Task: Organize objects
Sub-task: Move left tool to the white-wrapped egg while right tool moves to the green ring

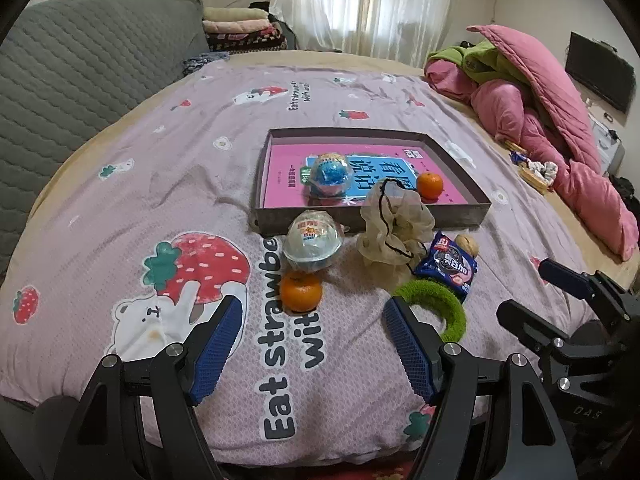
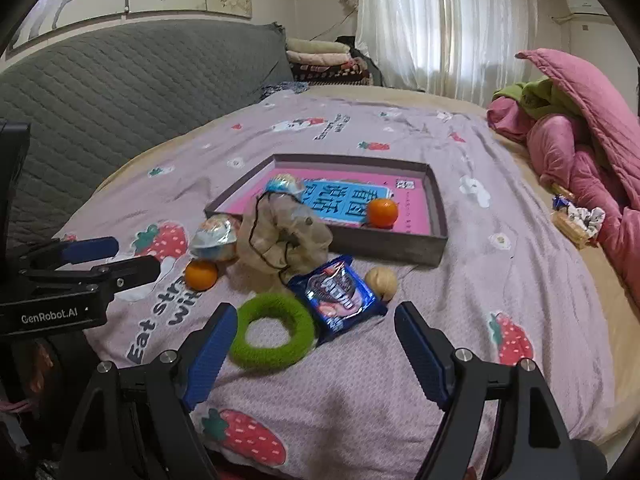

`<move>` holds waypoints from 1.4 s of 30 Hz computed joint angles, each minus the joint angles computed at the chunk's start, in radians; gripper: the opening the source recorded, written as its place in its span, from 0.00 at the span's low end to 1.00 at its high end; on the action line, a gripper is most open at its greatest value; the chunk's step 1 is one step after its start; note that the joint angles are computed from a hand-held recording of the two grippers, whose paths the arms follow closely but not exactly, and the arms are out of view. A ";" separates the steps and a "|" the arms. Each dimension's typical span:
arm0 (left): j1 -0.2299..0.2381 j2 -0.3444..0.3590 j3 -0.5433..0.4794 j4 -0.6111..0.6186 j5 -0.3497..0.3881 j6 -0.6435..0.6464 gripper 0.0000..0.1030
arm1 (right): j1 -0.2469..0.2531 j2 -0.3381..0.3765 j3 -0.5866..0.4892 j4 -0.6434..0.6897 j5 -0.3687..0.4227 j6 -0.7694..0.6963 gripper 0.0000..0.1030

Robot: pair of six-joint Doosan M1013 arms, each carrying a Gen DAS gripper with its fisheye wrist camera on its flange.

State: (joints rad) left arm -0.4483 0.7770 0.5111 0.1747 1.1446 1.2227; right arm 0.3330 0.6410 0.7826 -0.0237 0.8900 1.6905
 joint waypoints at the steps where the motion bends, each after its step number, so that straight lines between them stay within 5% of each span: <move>1: 0.000 -0.001 0.003 0.000 -0.002 -0.001 0.73 | -0.001 0.000 0.001 0.006 0.003 0.002 0.78; 42: -0.007 -0.031 0.094 -0.024 -0.009 0.015 0.73 | 0.019 0.007 0.009 -0.031 0.073 0.049 0.78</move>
State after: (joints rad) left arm -0.4550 0.7463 0.6048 0.1507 1.1361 1.2382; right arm 0.3516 0.6475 0.7914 -0.0550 0.9627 1.7393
